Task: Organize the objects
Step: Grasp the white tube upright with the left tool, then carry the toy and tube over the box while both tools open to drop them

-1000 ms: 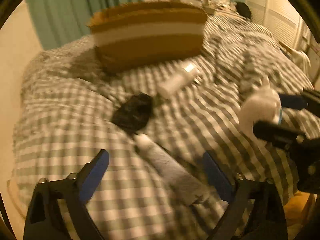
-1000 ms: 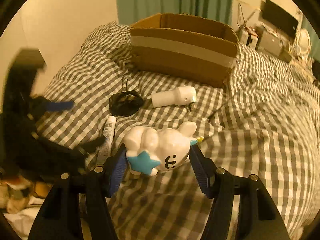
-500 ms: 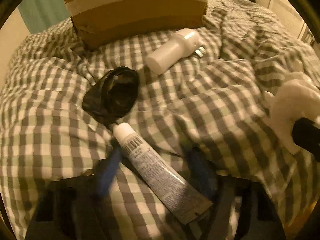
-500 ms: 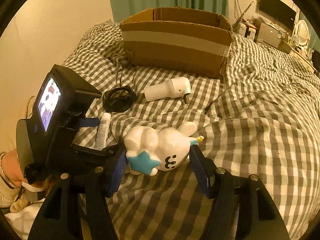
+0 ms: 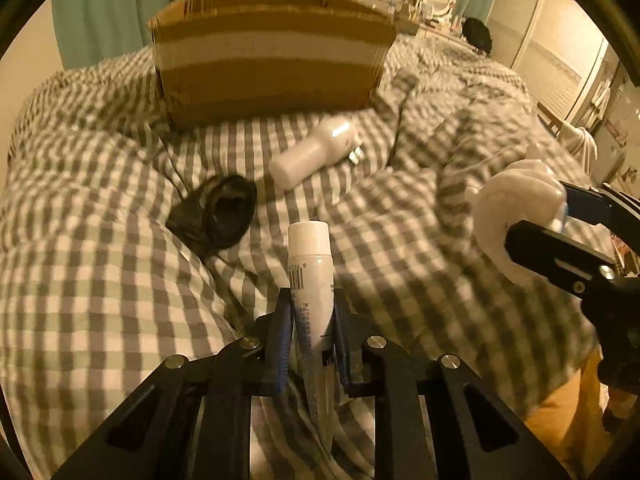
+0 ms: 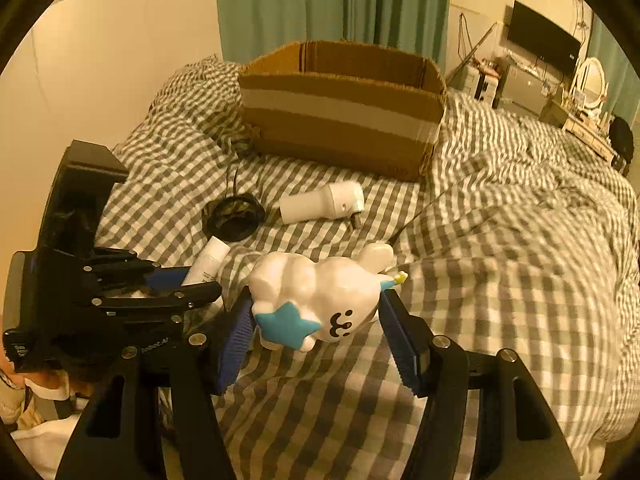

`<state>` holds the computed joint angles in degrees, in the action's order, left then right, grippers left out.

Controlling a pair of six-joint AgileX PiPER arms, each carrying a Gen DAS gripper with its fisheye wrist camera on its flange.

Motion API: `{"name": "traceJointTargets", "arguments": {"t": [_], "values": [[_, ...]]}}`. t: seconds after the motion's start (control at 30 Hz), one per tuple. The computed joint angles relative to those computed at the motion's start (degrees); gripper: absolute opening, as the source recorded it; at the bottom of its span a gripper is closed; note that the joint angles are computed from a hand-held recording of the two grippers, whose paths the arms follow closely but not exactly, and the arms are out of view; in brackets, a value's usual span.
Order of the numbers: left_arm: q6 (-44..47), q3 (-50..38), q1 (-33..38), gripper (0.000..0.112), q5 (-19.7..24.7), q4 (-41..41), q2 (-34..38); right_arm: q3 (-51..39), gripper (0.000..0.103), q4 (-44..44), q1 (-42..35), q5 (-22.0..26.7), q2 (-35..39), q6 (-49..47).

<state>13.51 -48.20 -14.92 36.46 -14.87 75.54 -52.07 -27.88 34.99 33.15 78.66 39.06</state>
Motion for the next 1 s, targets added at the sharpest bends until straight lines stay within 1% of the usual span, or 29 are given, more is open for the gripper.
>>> {"name": "traceJointTargets", "arguments": {"t": [0.13, 0.2, 0.3, 0.47, 0.53, 0.63, 0.73, 0.83, 0.87, 0.93, 0.97, 1.0], "values": [[-1.1, -1.3, -0.3, 0.018, 0.4, 0.8, -2.4, -1.2, 0.061, -1.2, 1.4, 1.8, -1.4, 1.1], [0.5, -2.9, 0.7, 0.018, 1.6, -0.5, -3.7, -2.4, 0.061, -0.5, 1.8, 2.7, -1.8, -0.1], [-0.3, -5.0, 1.6, 0.018, 1.5, 1.8, -5.9, -4.0, 0.061, -2.6, 3.0, 4.5, -3.3, 1.2], [4.0, -13.2, 6.0, 0.018, 6.5, -2.7, -5.2, -8.9, 0.061, -6.1, 4.2, 7.9, -3.7, 1.7], [4.0, -17.0, 6.4, 0.018, 7.5, -2.5, -4.0, -11.8, 0.061, -7.9, 3.7, 8.7, -2.9, 1.8], [2.2, -24.3, 5.6, 0.018, 7.8, 0.6, -0.3, -16.7, 0.061, -5.9, 0.4, 7.8, -0.5, -2.0], [0.7, -31.7, 5.6, 0.018, 8.7, 1.8, 4.8, -24.1, 0.061, -1.8, -4.2, 7.4, 4.7, -7.7], [-0.2, -41.0, 6.1, 0.018, 10.0, 2.0, 11.5, -34.2, 0.061, 2.6, -8.2, 9.1, 11.8, -14.0], [-0.7, -44.5, 6.1, 0.018, 10.6, 2.3, 14.1, -39.1, 0.061, 4.2, -9.4, 10.4, 14.8, -16.5], [-0.6, -51.9, 6.8, 0.018, 12.6, 1.9, 19.3, -46.1, 0.061, 6.5, -11.3, 12.2, 18.6, -20.2], [-1.4, -56.0, 6.8, 0.018, 13.8, 2.3, 22.0, -51.3, 0.061, 7.5, -12.2, 13.4, 21.7, -22.0], [-1.7, -61.2, 7.0, 0.018, 15.7, 2.5, 25.5, -54.3, 0.061, 8.5, -13.0, 14.0, 23.5, -23.4]]}}
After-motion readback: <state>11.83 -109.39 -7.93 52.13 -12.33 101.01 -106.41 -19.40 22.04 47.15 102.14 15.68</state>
